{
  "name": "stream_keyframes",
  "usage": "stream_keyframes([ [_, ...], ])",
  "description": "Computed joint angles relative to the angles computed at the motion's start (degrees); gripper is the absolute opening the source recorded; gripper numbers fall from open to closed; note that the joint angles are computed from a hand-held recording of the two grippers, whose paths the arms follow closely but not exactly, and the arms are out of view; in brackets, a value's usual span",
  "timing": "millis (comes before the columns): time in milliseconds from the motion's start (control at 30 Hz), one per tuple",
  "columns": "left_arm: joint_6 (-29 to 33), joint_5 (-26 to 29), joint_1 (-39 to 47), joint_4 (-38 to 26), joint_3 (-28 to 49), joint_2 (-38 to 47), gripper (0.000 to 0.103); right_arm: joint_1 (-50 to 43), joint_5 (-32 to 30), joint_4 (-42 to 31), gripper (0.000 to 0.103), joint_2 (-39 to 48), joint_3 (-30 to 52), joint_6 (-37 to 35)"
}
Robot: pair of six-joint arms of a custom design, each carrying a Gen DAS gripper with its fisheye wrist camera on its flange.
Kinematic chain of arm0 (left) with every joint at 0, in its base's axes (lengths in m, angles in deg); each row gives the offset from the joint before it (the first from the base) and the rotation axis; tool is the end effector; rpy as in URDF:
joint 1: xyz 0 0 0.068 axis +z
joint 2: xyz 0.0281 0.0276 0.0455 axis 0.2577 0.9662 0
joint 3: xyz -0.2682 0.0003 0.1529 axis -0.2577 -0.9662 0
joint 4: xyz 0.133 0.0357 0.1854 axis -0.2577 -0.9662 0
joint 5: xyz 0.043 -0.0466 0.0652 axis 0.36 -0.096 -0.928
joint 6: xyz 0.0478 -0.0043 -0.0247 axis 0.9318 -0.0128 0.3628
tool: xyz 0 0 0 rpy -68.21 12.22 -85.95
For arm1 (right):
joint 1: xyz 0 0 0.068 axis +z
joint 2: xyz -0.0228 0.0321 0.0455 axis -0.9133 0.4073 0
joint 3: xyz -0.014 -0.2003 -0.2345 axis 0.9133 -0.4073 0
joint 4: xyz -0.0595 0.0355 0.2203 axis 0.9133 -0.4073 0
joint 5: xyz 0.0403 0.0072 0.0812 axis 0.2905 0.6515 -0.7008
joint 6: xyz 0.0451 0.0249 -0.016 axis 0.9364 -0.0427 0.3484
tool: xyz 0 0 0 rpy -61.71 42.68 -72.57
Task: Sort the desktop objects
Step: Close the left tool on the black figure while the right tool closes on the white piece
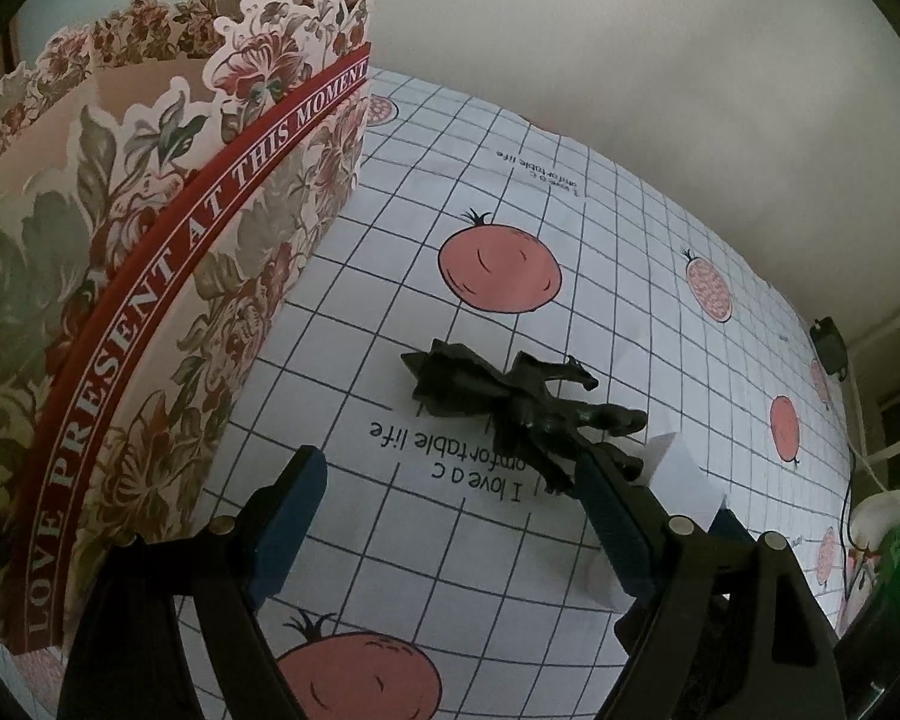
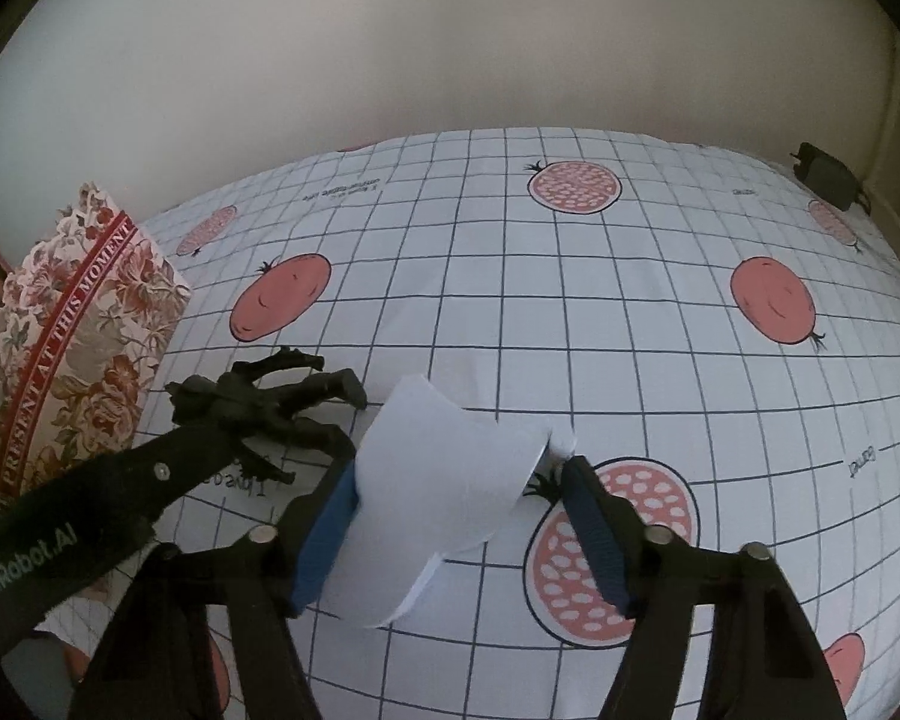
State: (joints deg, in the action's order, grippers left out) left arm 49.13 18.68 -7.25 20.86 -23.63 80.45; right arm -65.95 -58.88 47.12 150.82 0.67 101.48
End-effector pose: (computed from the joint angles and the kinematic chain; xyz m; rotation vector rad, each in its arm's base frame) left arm 0.3053 -0.1282 0.1376 0.0253 2.6897 -0.3810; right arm 0.2318 -0.0011 0.1226 0.3745 2.5479 0.0638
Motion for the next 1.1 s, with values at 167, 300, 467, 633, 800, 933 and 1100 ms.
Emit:
stream_keyframes([
  [167, 0.0, 0.5, 0.3, 0.8, -0.1, 0.3, 0.086, -1.2, -0.2, 0.0, 0.062, -0.6, -0.8, -0.9],
  [300, 0.1, 1.1, 0.0, 1.9, 0.0, 1.1, 0.086, -2.0, -0.4, -0.4, 0.062, -0.9, -1.1, -1.3],
  [467, 0.2, 2.0, -0.3, 3.2, 0.4, 2.3, 0.086, -3.5, -1.4, -0.9, 0.062, -1.4, -1.5, -2.1],
  [633, -0.3, 3.2, -0.8, 4.0, 0.8, 3.1, 0.086, -6.7, -1.8, -2.6, 0.062, -2.2, -1.7, -3.4],
  [800, -1.0, 4.2, -1.2, 3.4, 2.8, 4.0, 0.085, -11.5, -4.6, -2.1, 0.062, -2.4, -2.7, -4.4],
  [933, -1.2, 5.3, -1.3, 2.2, 5.2, 5.3, 0.085, -12.7, -6.1, -1.4, 0.062, -2.4, -3.1, -6.1],
  [1100, -1.0, 3.7, -3.4, 0.7, 9.3, 8.1, 0.086, -13.9, -7.5, 0.1, 0.062, -1.6, -3.5, -6.6],
])
